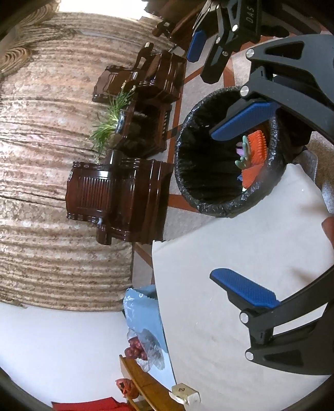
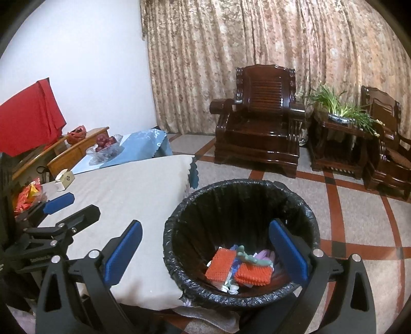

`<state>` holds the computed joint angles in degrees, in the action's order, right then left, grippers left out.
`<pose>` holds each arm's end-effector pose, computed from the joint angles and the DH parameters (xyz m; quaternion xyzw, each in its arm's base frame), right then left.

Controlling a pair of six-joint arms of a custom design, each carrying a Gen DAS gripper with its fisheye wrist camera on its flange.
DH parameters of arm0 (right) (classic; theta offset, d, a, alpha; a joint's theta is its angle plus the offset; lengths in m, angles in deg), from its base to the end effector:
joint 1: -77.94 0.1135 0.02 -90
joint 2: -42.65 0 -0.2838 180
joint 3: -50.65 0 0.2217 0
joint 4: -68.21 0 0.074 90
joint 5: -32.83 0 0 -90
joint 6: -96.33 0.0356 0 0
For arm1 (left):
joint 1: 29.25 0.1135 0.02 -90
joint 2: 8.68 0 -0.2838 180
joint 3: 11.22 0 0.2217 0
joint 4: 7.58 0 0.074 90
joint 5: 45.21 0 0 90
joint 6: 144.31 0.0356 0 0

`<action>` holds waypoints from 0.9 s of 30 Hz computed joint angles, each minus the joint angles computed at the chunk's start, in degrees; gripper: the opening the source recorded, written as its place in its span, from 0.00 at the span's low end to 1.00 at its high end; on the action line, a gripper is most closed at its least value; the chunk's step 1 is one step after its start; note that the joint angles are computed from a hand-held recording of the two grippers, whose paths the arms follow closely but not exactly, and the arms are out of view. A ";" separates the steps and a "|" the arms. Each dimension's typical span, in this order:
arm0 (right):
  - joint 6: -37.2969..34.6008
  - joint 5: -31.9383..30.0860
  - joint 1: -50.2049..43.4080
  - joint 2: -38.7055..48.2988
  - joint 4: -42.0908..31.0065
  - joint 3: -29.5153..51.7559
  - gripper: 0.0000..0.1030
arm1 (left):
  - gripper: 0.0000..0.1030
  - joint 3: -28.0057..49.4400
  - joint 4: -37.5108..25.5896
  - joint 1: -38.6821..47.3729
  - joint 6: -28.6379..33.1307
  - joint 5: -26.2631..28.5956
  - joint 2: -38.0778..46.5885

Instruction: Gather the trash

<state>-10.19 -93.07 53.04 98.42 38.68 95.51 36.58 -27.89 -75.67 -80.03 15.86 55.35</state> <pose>0.1506 -0.0469 0.2395 -0.0657 0.8709 0.1207 0.4719 0.1456 -0.1280 0.2441 0.0449 0.8709 -0.0761 0.4834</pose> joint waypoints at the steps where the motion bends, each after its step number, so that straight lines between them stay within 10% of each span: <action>1: -0.27 -0.35 -0.36 -0.15 -0.45 0.27 0.94 | 0.94 0.27 -0.83 -0.64 -0.25 -0.76 -0.50; 27: 1.30 1.09 2.39 -5.10 -2.35 0.70 0.94 | 0.94 3.20 -8.79 -6.00 -4.06 -8.81 -4.86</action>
